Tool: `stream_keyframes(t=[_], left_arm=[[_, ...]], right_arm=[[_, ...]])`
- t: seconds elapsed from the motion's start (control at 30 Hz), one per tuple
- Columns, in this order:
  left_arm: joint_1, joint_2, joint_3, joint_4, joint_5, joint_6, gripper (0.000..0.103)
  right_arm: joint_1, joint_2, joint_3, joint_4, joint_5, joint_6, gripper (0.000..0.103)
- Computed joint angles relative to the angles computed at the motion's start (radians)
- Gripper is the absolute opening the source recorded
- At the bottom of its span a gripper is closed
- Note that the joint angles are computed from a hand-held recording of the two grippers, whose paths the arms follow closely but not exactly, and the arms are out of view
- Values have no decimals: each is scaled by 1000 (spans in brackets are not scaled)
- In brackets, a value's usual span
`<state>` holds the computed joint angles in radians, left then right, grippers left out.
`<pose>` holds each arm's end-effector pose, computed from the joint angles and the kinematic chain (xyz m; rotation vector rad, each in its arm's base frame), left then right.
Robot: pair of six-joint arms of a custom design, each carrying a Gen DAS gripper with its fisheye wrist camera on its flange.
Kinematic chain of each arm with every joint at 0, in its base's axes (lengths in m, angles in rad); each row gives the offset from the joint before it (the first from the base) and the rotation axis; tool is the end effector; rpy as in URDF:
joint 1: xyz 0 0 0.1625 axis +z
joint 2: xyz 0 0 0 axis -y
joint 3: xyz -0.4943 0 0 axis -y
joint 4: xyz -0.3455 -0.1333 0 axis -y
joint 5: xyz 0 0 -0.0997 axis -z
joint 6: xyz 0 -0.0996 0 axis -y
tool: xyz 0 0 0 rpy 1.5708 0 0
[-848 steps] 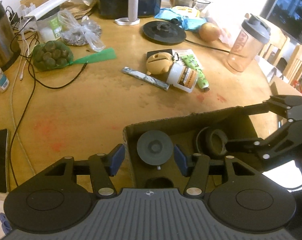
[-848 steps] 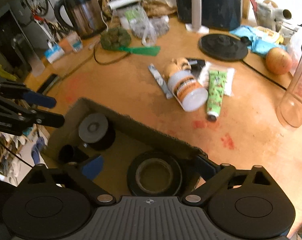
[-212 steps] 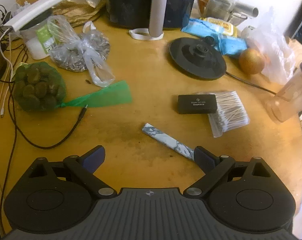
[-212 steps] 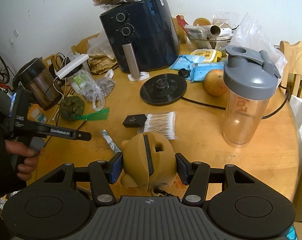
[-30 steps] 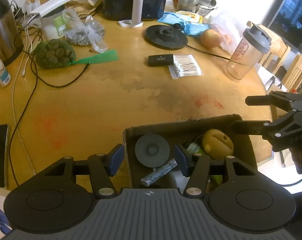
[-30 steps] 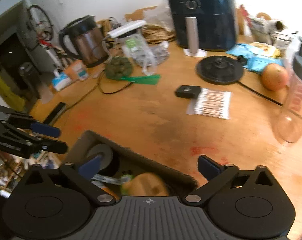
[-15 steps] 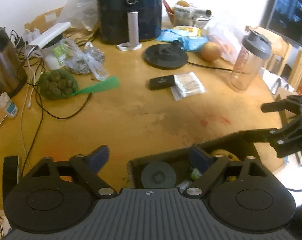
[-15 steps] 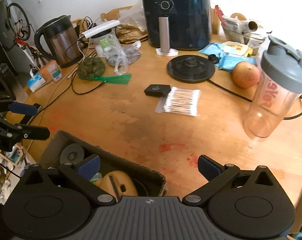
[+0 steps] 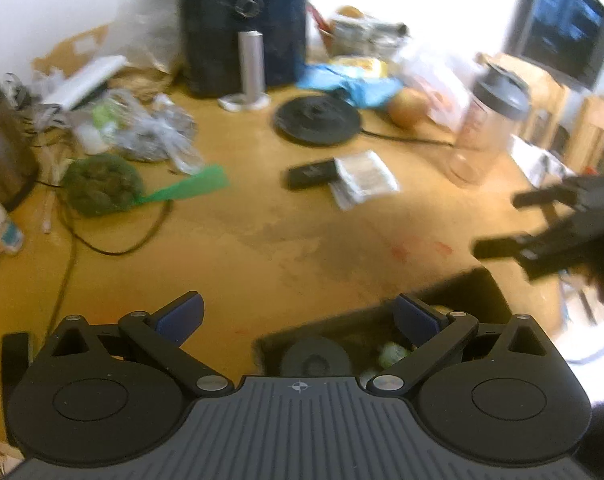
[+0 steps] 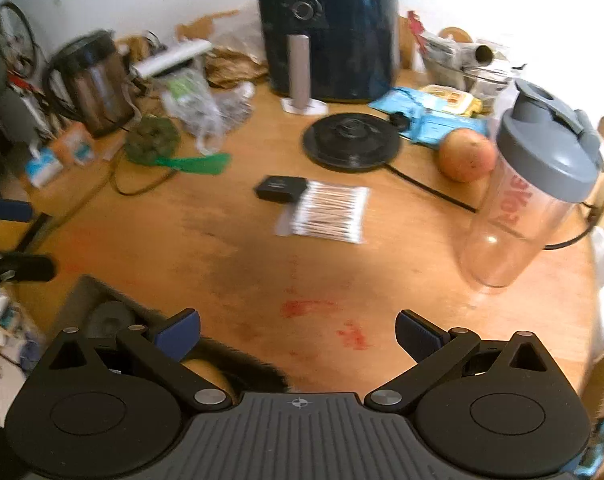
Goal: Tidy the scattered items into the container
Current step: 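Move both tools back from the box toward the table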
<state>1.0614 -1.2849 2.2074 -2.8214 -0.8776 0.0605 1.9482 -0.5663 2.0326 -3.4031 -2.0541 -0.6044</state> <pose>-0.0558 -0.5038 0.3209 0.5531 2.4142 -0.5977 0.2938 -0.5051 0.0374 1.1187 -2.3437 0.4046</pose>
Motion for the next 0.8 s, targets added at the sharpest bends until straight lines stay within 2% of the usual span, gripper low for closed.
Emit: stream_keyframes(t=[0.23, 0.47, 0.6, 0.8], left_arm=[[-14, 5, -4, 34, 1, 25, 103], [-19, 13, -3, 9, 31, 54, 103], [-2, 9, -20, 31, 4, 39, 103], [8, 2, -24, 31, -15, 40, 103]], right_arm=[[-11, 37, -48, 23, -54, 32, 103], [1, 79, -111, 23, -96, -14, 103], [-2, 85, -149, 73, -78, -7, 103], [-18, 83, -199, 176, -31, 61, 103]])
